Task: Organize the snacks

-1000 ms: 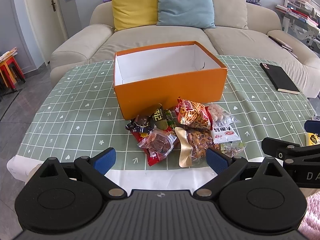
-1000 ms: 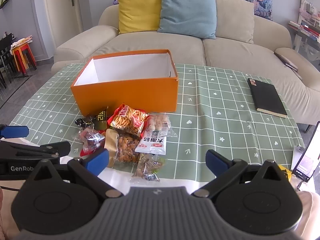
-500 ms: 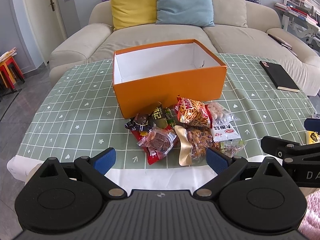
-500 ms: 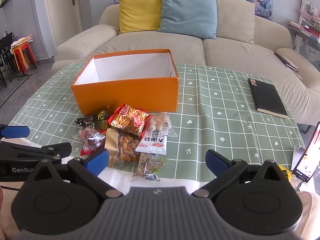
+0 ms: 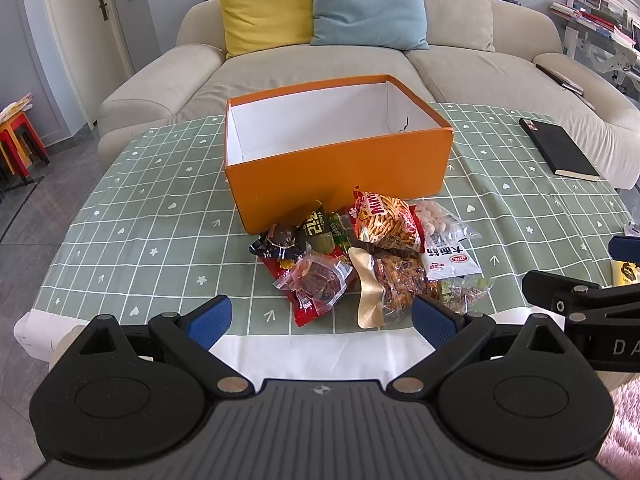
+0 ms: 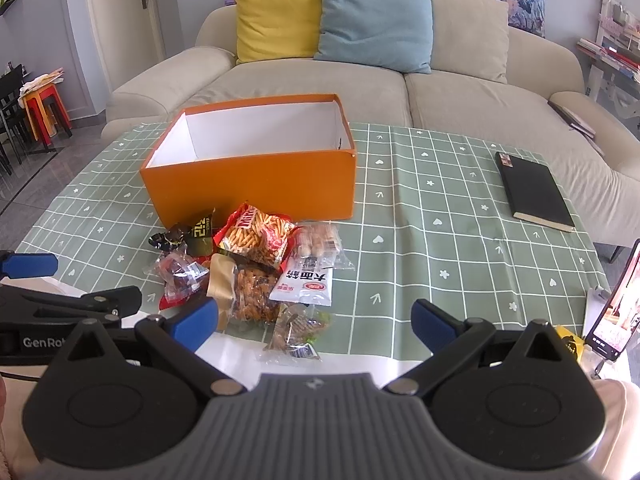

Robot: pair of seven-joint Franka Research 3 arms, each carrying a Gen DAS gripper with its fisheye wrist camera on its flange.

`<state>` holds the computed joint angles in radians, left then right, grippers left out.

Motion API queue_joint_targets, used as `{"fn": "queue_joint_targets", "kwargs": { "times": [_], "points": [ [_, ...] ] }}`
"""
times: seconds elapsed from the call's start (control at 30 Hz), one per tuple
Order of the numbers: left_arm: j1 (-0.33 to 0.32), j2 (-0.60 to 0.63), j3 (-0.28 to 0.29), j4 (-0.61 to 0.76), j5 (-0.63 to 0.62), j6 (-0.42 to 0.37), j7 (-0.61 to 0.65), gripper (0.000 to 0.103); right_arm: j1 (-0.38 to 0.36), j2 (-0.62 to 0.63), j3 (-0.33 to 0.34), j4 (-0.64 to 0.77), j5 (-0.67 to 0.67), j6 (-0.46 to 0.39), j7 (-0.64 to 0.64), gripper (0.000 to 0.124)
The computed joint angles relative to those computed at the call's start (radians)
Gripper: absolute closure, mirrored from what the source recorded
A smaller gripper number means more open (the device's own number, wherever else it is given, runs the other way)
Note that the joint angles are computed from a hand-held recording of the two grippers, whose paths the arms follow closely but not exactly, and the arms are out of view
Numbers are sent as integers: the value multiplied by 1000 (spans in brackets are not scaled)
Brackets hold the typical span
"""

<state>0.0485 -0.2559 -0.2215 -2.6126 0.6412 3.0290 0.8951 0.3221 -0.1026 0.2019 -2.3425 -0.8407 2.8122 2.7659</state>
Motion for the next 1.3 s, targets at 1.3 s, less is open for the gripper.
{"fn": "queue_joint_targets", "kwargs": {
  "times": [1.3],
  "points": [
    [-10,0,7,-8,-3,-5,-3,0,9,7,-5,5,18,-5,-17,24]
  ]
}}
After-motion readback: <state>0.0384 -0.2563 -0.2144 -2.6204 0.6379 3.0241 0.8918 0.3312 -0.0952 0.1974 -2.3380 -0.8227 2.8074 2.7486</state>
